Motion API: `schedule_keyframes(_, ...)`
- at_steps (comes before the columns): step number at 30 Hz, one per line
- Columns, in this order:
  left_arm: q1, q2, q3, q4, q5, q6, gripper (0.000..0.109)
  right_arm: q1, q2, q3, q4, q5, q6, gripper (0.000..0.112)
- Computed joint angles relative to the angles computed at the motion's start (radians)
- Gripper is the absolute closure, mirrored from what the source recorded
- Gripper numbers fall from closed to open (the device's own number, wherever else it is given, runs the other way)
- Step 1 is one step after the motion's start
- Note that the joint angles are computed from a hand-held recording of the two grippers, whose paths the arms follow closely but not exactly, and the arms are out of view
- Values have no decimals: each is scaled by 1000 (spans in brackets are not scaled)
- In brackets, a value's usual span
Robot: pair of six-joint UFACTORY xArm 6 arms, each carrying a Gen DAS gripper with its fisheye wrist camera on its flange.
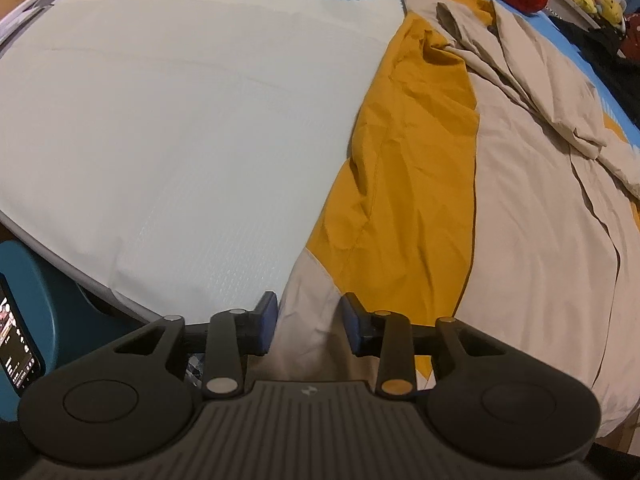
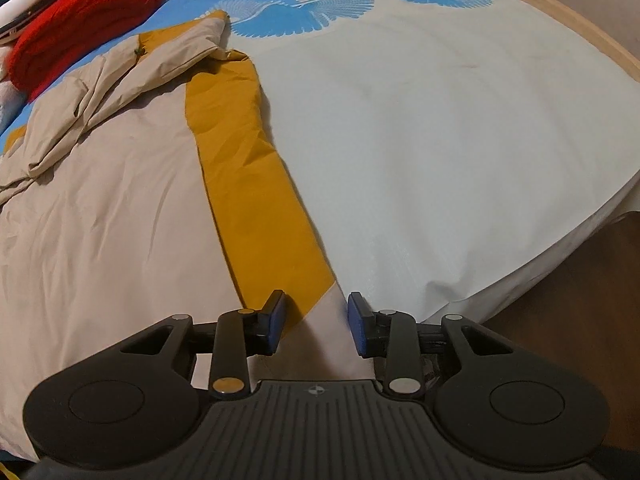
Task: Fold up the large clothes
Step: 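Close both tools on the orange-striped jacket edge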
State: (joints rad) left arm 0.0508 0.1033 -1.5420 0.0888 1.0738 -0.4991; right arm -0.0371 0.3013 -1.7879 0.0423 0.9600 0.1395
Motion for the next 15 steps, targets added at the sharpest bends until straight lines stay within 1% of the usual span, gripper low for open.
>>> schedule_keyframes(1, -5, 0, -1, 9, -3, -1, 86, 2, -5, 6, 1, -2, -8, 76)
schedule_keyframes(2, -8, -3, 3, 14, -9, 1, 89, 3, -9, 12, 3, -5, -15, 79)
schedule_keyframes(3, -12, -7, 7, 16, -16, 4, 91, 2, -5, 4, 8, -3, -23, 82)
schedule_keyframes(4, -16, -9, 10, 18, -14, 13, 91, 2, -10, 9, 14, -4, -29, 89)
schedule_keyframes(5, -19, -9, 11, 22, -10, 19, 91, 0, -17, 16, 23, -6, -35, 92)
schedule_keyframes(7, -24, 1, 1, 23, 4, 23, 90, -4, -25, 26, 39, -12, -37, 92)
schedule_keyframes(9, -23, 7, -5, 27, 13, 11, 86, -6, -28, 28, 45, -9, -34, 91)
schedule_keyframes(15, -35, 9, 7, 52, 7, 23, 85, 1, -21, 21, 17, 4, -20, 90)
